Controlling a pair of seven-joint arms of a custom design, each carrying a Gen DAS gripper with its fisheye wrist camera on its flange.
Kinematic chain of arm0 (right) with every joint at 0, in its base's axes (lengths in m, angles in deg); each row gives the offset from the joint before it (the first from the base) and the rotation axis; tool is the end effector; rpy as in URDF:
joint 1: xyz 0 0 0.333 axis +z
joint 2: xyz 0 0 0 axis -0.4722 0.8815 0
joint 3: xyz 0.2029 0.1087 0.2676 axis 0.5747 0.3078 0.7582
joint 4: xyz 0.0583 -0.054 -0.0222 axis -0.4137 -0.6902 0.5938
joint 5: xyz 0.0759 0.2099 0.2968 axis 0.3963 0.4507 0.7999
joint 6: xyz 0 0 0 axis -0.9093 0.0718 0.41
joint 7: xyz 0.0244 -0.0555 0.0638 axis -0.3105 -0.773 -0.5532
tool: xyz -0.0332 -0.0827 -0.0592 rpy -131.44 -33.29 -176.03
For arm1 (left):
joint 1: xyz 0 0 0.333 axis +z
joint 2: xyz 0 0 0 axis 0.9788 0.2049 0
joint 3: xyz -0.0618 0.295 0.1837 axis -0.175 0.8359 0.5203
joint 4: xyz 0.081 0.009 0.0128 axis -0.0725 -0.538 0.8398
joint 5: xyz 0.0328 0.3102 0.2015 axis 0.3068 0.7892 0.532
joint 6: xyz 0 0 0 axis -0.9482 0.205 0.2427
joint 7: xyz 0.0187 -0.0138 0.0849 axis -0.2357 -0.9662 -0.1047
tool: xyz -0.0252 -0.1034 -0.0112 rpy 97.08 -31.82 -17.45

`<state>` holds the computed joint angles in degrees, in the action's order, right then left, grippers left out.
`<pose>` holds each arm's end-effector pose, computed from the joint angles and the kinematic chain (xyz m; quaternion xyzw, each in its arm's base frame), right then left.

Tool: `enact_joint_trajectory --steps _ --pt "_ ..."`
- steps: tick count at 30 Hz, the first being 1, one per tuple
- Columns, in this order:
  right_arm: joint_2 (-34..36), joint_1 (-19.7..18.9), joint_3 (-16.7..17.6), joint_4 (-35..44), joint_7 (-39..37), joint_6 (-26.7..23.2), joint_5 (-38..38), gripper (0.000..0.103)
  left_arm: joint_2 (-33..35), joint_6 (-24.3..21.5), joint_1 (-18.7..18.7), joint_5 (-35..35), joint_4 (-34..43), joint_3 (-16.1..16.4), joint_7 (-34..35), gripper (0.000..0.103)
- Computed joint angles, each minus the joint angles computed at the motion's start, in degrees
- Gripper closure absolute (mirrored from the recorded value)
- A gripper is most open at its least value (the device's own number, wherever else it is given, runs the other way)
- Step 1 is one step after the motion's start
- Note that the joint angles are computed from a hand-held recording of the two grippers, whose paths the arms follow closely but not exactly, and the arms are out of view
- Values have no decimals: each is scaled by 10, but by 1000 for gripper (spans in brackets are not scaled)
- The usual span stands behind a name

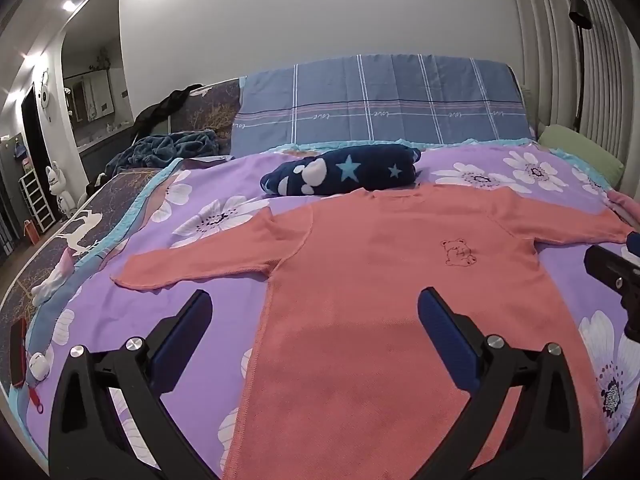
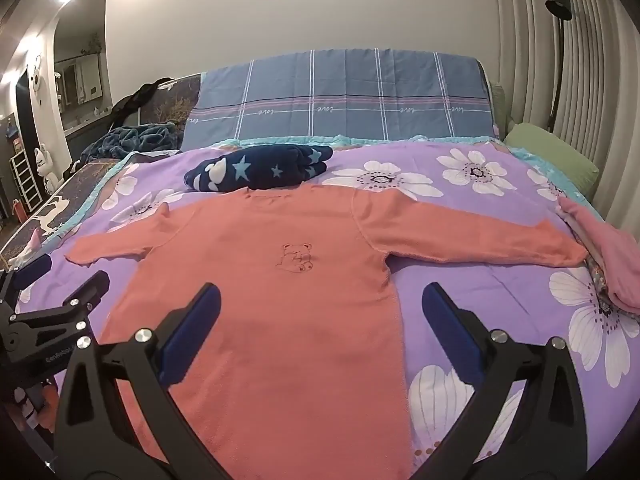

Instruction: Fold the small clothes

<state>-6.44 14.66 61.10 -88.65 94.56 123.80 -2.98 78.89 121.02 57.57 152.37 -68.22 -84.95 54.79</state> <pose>0.5820 0.5017 0.4977 -0.6059 0.6293 -0.3060 0.3784 0.6129 -0.3079 0.4932 -0.6244 0.6174 -0.2797 0.3883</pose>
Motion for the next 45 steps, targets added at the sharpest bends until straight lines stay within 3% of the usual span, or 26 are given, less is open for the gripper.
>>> enact_joint_trajectory --steps 7,12,17,19,22,24,26,28,31,34,45 --pt "11 6 -1 18 -4 -15 3 2 3 1 3 3 -3 2 27 1" --pt "7 5 -2 10 -2 -12 6 2 2 40 19 -17 -12 2 20 1" --pt "7 2 0 10 -1 -10 9 2 3 40 17 2 -12 8 17 1" --pt "9 1 2 11 -6 -9 13 2 4 64 27 -14 -16 3 32 1" --pt "14 1 3 17 -13 -12 19 2 7 141 63 -99 -30 -16 89 1" --pt "18 0 4 21 -20 -13 25 2 7 167 56 -102 -38 1 66 1" --pt "21 -1 4 25 -27 -14 32 2 6 159 27 -51 -31 33 2 1" --pt "23 1 3 28 -30 -16 35 2 7 147 16 -8 -24 41 -29 1" --pt "24 2 1 27 -31 -16 38 2 7 147 26 -5 -23 28 -10 1" --pt "25 2 2 28 -35 -17 42 2 13 161 43 -56 -24 7 59 1" --pt "35 2 2 40 -55 -23 63 2 8 178 30 -49 -26 21 69 1"
